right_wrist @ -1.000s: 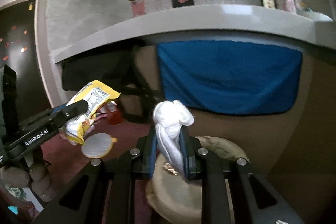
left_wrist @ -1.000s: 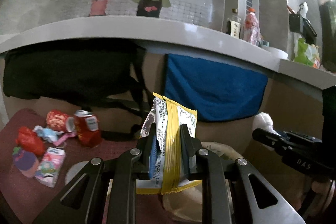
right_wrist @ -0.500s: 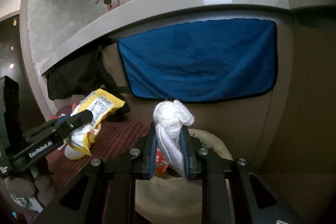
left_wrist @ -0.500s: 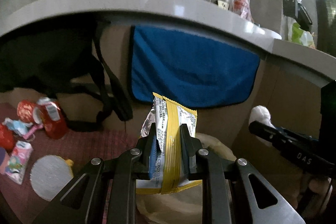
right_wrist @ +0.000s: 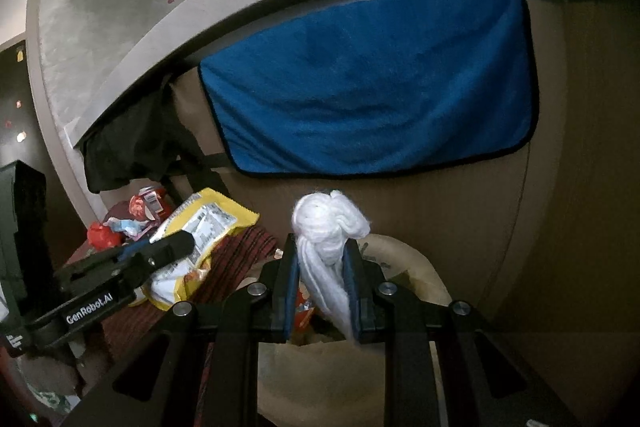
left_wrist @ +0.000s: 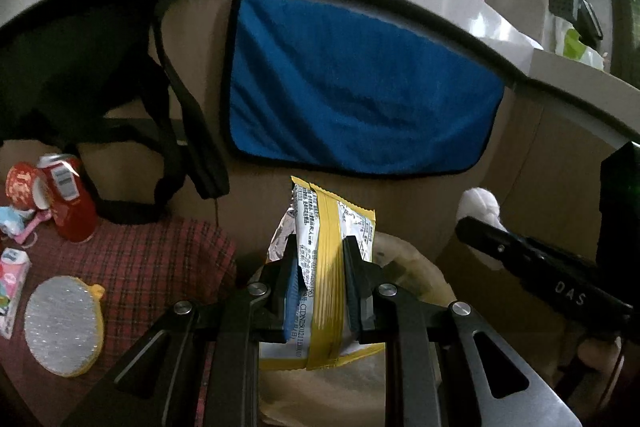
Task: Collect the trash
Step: 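Open the right tool to drop the tissue while the left tool drops the wrapper into the bag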
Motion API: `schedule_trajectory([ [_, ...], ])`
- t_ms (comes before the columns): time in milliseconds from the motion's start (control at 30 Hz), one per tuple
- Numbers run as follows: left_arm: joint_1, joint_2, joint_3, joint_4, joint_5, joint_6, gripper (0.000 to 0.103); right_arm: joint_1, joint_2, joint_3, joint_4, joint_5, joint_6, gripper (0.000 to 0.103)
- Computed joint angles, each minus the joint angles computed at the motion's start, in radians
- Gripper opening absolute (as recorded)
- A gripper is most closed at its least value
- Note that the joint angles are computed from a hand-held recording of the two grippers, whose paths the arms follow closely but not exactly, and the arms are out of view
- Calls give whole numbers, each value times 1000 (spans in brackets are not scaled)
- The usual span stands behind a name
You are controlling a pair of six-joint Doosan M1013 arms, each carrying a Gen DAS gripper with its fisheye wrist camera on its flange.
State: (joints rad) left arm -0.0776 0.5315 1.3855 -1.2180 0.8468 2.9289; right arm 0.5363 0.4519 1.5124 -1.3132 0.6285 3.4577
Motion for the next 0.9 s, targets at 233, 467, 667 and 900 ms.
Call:
schedule_trajectory([
  [233, 2, 46, -55, 14, 103, -30, 28, -20, 11, -9, 21, -21, -4, 29],
  [467, 24, 84, -119, 43, 182, -133, 53, -31, 15, 2, 17, -34, 60, 64],
  [667, 64, 71, -123, 29, 143, -158, 52, -9, 19, -20, 42, 22, 10, 64],
  [900, 138, 51, -126, -13, 59, -114, 53, 36, 45, -94, 17, 97, -44, 64],
])
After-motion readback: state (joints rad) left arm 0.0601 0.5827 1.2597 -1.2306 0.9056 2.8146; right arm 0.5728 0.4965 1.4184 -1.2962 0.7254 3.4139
